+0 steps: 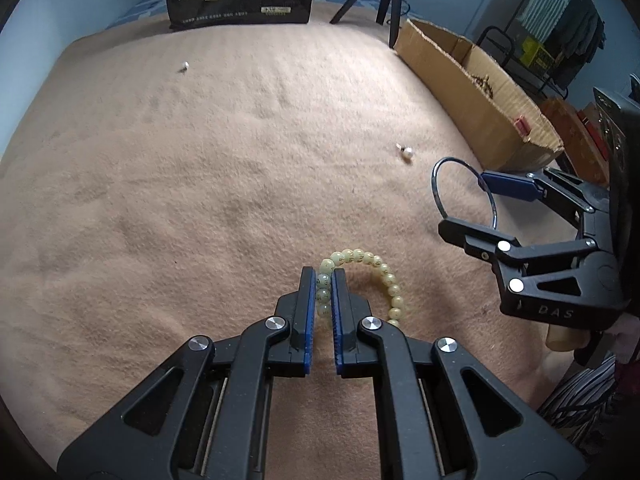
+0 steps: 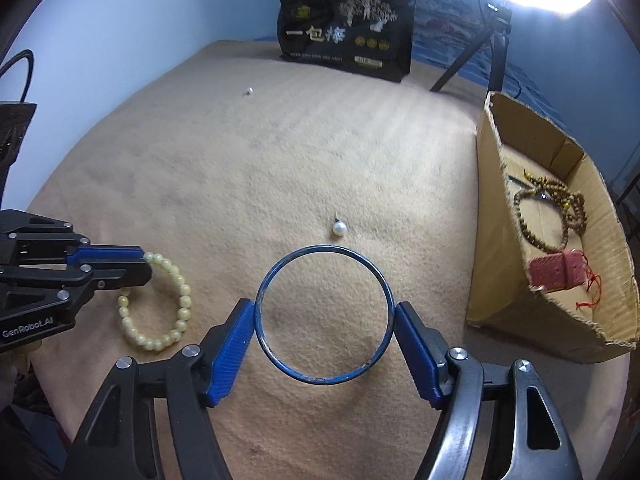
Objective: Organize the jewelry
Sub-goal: 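Close the left tool on the yellow bracelet while the right tool grips the blue bangle, then carry the yellow bracelet and blue bangle in both tools over the cardboard box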
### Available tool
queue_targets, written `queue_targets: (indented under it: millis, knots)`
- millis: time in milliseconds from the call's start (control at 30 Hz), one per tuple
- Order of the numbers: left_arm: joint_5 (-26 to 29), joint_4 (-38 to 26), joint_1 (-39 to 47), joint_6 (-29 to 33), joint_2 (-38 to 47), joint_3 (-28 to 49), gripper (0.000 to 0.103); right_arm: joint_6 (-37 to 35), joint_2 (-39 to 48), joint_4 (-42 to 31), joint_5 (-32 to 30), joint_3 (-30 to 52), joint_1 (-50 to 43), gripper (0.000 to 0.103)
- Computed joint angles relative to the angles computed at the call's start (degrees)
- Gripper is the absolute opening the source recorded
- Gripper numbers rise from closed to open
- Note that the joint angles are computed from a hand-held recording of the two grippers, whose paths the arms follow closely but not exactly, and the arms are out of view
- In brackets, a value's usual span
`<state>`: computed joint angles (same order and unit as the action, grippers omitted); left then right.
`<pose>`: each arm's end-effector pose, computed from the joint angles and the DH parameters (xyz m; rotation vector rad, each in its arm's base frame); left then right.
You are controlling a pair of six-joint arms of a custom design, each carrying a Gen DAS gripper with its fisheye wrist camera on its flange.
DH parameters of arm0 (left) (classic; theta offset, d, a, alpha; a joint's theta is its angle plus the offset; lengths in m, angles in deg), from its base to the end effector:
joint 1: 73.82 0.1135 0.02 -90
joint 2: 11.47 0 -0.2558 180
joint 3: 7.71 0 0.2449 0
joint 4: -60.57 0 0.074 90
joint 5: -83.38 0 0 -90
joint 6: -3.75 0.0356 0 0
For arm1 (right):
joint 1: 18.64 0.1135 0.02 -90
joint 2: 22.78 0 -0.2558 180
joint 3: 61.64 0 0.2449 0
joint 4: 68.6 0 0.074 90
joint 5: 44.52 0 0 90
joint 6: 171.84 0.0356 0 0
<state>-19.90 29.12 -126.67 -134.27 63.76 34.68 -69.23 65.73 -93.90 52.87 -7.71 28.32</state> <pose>0.1319 -0.1606 0.1301 0.0416 2.6681 -0.2715 0.1875 0.1941 0.1357 -0.7290 2.5125 0.2030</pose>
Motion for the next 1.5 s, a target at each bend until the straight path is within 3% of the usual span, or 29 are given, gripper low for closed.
queue_targets:
  millis: [633,1233,1500]
  knots:
    - [-3.26,-4.8,-0.36,0.47,-5.1,4.59,0.006,0.41,-9.57,-3.94,1.28,-1.2,-0.24,0.073]
    - [-4.82,-5.7,0.18,3.07,-1.71,13.04,0.006,0.1,-17.56,-11.35,0.67,-0.02,-4.68,0.073]
    - [-3.95,-4.66,1.56,5.76,2.19,18.97,0.006,-2.42,-20.98,-14.19,-1.59,1.1,-11.12,0.073]
